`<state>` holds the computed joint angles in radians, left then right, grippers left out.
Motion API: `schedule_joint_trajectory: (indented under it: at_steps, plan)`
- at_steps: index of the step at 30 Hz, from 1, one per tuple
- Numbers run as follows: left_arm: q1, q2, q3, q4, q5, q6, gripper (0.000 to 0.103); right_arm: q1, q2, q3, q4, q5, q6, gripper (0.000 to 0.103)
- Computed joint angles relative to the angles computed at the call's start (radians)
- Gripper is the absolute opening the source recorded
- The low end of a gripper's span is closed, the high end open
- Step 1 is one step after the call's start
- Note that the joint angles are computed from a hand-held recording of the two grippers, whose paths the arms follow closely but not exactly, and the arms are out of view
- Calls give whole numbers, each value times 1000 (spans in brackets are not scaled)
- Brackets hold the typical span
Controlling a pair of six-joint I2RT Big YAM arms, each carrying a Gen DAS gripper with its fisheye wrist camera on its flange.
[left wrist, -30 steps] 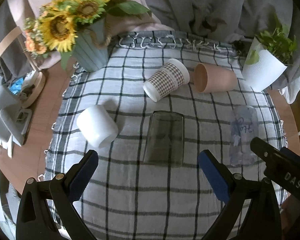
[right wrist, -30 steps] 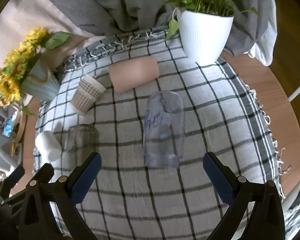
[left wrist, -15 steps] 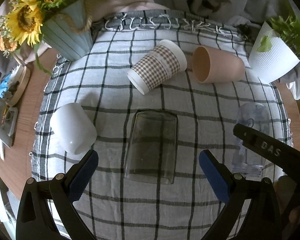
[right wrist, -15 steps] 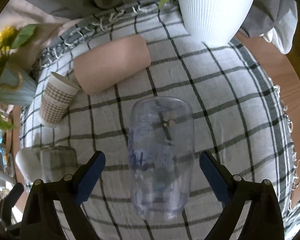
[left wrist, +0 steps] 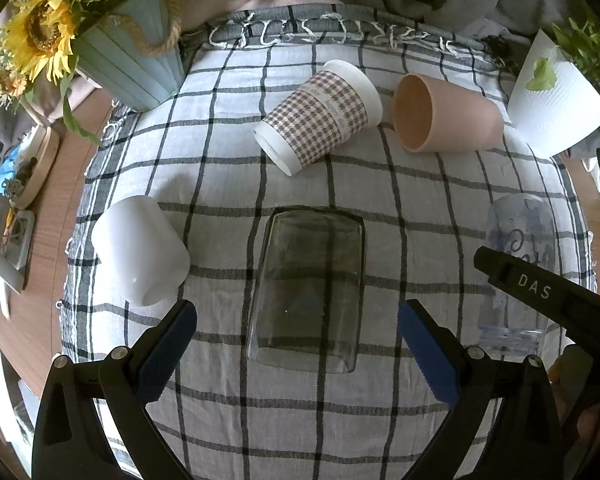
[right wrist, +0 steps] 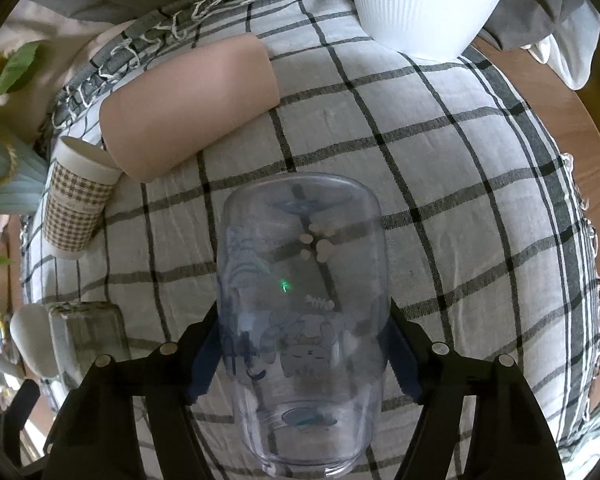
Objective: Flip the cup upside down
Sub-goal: 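Move the right tool to the clear printed cup and close around it, then lift the clear cup with the right tool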
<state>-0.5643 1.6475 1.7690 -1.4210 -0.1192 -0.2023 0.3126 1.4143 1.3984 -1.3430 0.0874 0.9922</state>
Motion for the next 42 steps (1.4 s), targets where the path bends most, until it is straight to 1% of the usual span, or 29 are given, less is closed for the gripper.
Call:
schedule_joint_trajectory:
  at_steps: [6, 9, 10, 12, 14, 21, 25, 28, 34, 38, 42]
  plan:
    - [6, -36, -33, 11, 13, 7, 103, 22, -7, 12, -17, 19, -9, 71]
    - [17, -68, -66, 23, 9, 19, 103, 43, -15, 26, -36, 36, 4, 71]
    - [23, -81, -80, 23, 1, 18, 103, 52, -19, 32, -43, 40, 7, 71]
    - [37, -100, -102, 24, 9, 19, 103, 73, -27, 40, -53, 51, 14, 71]
    - [52, -121, -130, 29, 19, 35, 103, 103, -33, 49, -65, 62, 21, 71]
    - [88, -188, -220, 31, 9, 45, 103, 186, -40, 34, -57, 36, 42, 71]
    - [96, -222, -266, 29, 3, 57, 103, 225, -49, 9, -51, 16, 73, 71]
    - [98, -233, -292, 21, 3, 63, 103, 243, -52, -9, -44, 4, 87, 71]
    - [102, -246, -324, 21, 1, 74, 103, 267, -39, -23, -38, 12, 106, 71]
    - [106, -243, -330, 23, 10, 75, 103, 270, -11, -11, -34, -1, 92, 71]
    - [102, -241, -333, 22, 10, 76, 103, 279, 7, 4, -43, 11, 79, 72]
